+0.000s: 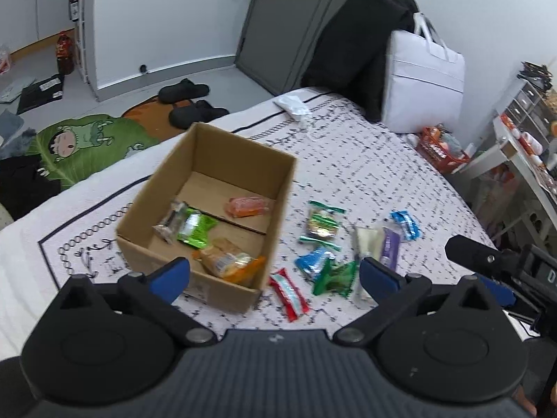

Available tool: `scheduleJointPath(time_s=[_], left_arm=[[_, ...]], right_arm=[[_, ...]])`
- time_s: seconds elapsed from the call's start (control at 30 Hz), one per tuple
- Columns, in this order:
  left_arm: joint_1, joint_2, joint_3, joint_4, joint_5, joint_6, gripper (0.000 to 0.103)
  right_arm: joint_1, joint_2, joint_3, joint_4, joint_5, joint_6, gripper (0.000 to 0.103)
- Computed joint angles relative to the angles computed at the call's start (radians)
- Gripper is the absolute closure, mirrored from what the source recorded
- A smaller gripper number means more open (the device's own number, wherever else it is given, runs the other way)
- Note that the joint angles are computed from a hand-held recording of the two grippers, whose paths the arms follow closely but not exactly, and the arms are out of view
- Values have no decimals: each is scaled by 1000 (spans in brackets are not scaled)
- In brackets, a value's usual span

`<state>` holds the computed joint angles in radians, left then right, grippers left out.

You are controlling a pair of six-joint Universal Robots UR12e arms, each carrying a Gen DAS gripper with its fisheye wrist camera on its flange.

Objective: Organize snacks
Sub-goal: 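Open both tools and lift them away from the box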

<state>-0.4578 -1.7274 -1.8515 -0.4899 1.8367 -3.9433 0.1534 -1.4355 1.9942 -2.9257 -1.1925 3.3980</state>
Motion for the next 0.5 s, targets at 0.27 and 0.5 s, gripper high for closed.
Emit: scheduleJointPath(time_s=[0.27,0.5], left_arm=[[-28,-31,32,6,9,-1,0],[-43,-56,56,8,3,-37,0]], right_arm=[[-41,-16,23,-7,-11,8,7],[-66,-12,29,-3,22,-13,7]])
